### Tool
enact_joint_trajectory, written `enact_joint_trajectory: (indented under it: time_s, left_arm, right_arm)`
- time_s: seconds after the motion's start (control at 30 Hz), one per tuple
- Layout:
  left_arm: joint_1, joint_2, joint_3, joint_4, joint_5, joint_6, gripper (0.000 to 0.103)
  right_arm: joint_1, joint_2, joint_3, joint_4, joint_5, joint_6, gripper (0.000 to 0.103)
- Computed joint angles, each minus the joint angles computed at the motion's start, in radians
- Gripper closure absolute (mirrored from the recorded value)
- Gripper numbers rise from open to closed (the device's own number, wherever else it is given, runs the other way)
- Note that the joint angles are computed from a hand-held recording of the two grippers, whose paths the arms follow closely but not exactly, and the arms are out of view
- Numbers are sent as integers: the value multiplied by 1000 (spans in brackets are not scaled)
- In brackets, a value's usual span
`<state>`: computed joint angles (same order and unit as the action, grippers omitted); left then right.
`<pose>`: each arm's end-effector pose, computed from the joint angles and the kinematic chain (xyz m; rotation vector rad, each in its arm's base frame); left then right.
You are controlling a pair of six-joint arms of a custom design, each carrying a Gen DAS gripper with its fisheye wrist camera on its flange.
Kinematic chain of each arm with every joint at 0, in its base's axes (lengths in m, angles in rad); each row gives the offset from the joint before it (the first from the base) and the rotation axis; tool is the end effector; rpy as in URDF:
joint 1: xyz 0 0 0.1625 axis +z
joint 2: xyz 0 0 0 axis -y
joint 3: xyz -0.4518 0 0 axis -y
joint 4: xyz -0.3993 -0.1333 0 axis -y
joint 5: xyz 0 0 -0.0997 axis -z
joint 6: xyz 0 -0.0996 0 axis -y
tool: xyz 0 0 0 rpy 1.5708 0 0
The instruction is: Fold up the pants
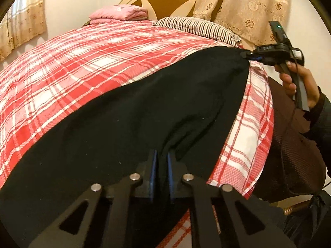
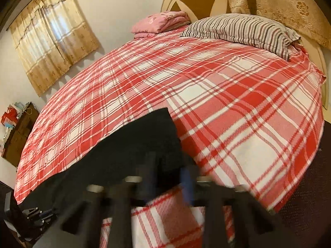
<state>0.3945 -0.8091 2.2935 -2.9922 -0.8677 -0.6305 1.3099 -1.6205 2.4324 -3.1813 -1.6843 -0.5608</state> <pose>-0.3311 -0.3520 0.0095 0.7222 2.4700 -0.6911 0.0166 -0.4110 0.3264 0.3227 -2.5476 0.9349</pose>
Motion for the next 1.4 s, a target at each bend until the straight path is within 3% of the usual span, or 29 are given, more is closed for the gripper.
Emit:
enact_joint_trajectory:
  time_s: [0.2,0.5,0.77,0.87,1.0,1.13,1.17,1.3,1.4]
  left_arm:
    - [-39,-54,51,-93,2,24,97]
    - [-33,3,63,-120,-97,24,97]
    - [-48,10,51,-73,-64,19,97]
    - [-55,12,50,-65,-52,13,97]
    - [-78,1,59,-48,-22,-2,84]
    - [-107,-13,82,-55,42,-45,40]
    - [-113,-17,91,-65,58,-55,36]
    - [-92,-38,105,-48,20,-94,36]
    - [-112,-56,117,12,45,-134,36]
  right_arm:
    - [24,-47,-2,28,59,-32,94]
    - [-71,-46,1,70,95,-10,94]
    - [-88,-62,10,65,125,-11,94]
    - [-97,-78,25,26,117,8,83]
    - [-99,-106,38,8,129,-8,81]
    - [-81,-108,39,21,117,-29,81]
    - [-82,-101,39,17,118,-30,81]
    - [-71,-48,25,-17,27,-14,81]
    - [-58,-47,37,-76,-20,-17,81]
